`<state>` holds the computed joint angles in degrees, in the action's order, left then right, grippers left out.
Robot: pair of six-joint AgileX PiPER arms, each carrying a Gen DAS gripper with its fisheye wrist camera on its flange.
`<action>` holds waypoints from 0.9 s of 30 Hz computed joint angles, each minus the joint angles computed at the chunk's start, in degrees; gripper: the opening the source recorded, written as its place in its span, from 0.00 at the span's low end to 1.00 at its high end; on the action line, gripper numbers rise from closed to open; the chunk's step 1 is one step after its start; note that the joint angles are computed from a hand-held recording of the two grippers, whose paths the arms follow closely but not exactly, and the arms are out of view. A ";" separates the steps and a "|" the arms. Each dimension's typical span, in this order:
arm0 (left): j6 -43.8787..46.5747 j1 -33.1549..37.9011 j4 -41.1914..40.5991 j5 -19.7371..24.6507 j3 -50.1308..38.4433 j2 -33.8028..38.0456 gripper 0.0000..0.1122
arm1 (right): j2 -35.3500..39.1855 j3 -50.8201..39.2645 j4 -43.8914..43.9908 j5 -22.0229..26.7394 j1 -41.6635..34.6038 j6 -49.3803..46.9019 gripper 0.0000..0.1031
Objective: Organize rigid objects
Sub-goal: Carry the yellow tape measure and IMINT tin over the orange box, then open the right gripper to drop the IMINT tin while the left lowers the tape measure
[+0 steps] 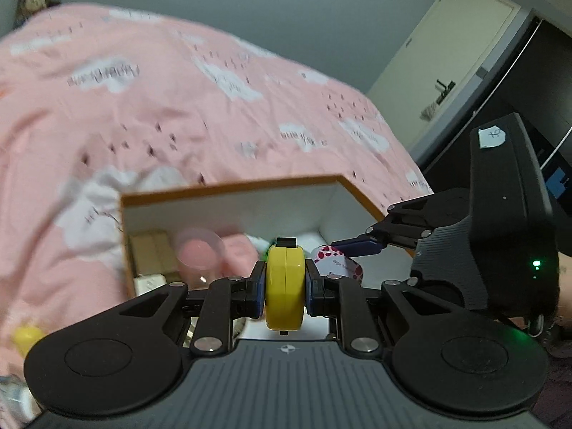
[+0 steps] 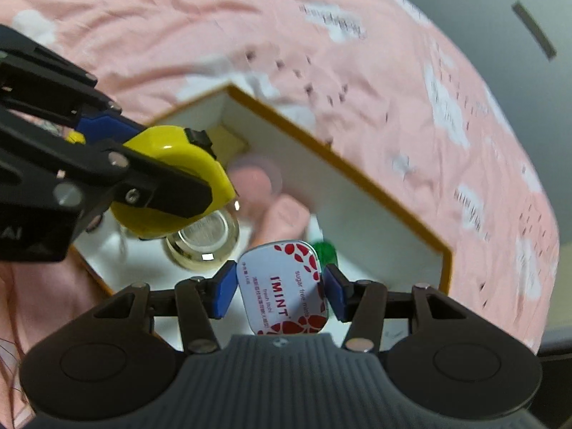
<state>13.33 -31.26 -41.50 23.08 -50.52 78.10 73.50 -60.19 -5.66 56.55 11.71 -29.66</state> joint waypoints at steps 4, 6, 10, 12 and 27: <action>1.06 -0.68 -2.47 1.19 -2.29 4.62 0.20 | 2.95 0.42 1.37 0.61 -3.59 -2.09 0.51; 2.06 -0.53 -3.81 2.43 -3.46 6.68 0.20 | 5.31 -0.17 1.25 0.78 -4.46 -2.41 0.51; 0.18 -0.81 -1.90 3.55 -5.47 9.34 0.20 | 8.89 -1.13 -0.46 1.43 -5.04 -2.24 0.51; 0.79 -0.43 -2.75 4.36 -6.07 10.30 0.20 | 10.61 -1.17 -2.10 1.14 -4.53 -1.66 0.51; 1.25 1.34 -3.68 6.54 -6.63 11.82 0.20 | 18.00 -6.88 -0.18 8.49 -4.18 -6.21 0.33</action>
